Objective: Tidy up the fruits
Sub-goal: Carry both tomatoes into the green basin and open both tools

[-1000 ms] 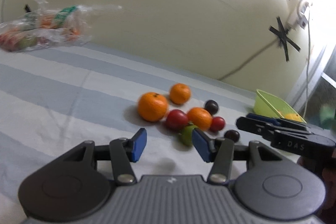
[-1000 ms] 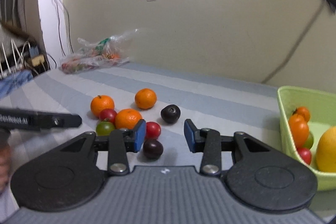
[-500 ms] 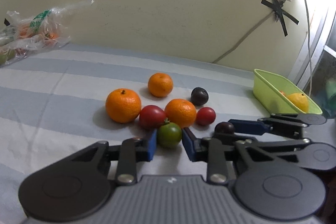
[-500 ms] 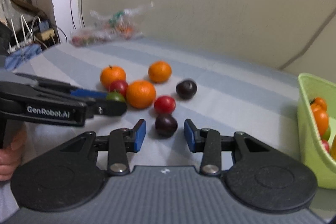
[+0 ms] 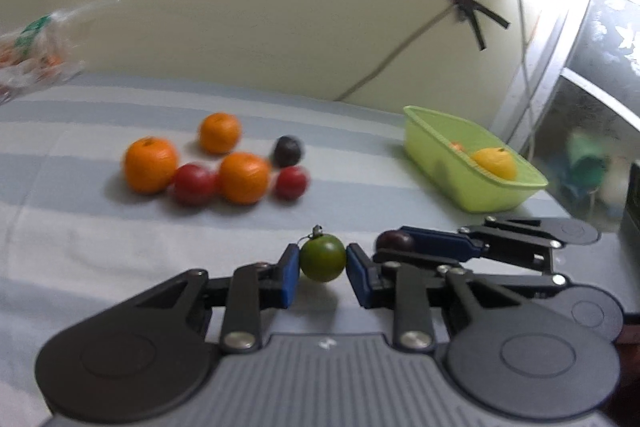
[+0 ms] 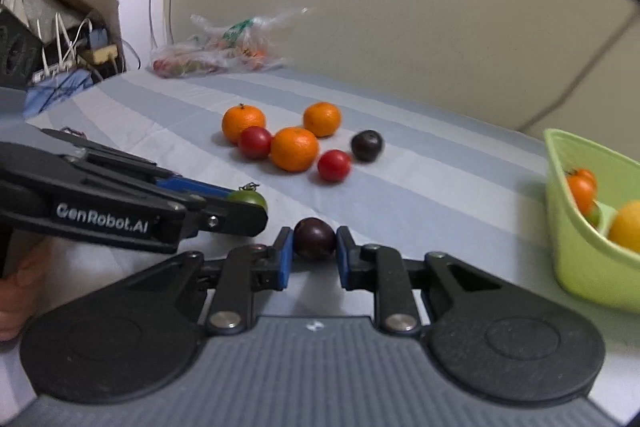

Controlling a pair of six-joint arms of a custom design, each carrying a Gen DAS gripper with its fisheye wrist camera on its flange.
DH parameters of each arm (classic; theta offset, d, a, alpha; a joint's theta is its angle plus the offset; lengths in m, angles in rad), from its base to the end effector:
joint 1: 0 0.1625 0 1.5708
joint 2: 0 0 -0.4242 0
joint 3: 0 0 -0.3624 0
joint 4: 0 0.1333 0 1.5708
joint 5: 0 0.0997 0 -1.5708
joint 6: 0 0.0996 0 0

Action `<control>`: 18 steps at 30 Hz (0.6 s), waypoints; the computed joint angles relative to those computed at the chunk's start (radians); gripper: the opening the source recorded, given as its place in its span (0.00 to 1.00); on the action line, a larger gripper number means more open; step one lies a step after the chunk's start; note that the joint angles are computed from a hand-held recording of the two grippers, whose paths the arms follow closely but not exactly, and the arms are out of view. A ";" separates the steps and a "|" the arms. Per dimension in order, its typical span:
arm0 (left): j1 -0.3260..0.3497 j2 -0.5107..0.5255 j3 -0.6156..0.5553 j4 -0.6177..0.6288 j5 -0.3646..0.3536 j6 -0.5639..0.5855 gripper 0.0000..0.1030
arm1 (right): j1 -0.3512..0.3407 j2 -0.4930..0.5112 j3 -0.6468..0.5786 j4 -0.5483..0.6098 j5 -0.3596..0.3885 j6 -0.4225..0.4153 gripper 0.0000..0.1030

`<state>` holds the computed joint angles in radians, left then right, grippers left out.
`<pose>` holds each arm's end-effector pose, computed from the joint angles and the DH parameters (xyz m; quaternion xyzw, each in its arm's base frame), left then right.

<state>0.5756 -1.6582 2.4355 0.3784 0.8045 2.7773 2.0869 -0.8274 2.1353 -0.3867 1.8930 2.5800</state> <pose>-0.0232 -0.2563 0.2250 0.2083 0.8867 -0.3786 0.1644 0.2657 -0.2620 -0.0107 0.4361 -0.8292 0.3114 0.1591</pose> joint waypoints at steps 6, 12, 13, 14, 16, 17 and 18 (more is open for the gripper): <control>0.068 0.137 -0.132 -0.096 0.101 0.139 0.25 | -0.048 -0.160 0.142 -0.204 0.013 -0.046 0.25; 0.116 0.330 -0.290 -0.188 0.179 0.256 0.25 | -0.145 -0.303 0.253 -0.427 0.024 -0.137 0.25; 0.121 0.361 -0.313 -0.198 0.184 0.270 0.25 | -0.166 -0.321 0.263 -0.446 0.024 -0.144 0.25; 0.131 0.397 -0.343 -0.205 0.192 0.284 0.25 | -0.186 -0.335 0.268 -0.457 0.020 -0.142 0.25; 0.149 0.458 -0.399 -0.204 0.210 0.298 0.25 | -0.231 -0.363 0.271 -0.459 0.012 -0.121 0.25; 0.156 0.484 -0.422 -0.201 0.217 0.302 0.25 | -0.246 -0.376 0.271 -0.453 0.014 -0.109 0.25; 0.163 0.514 -0.447 -0.194 0.223 0.305 0.25 | -0.264 -0.381 0.267 -0.450 0.013 -0.094 0.25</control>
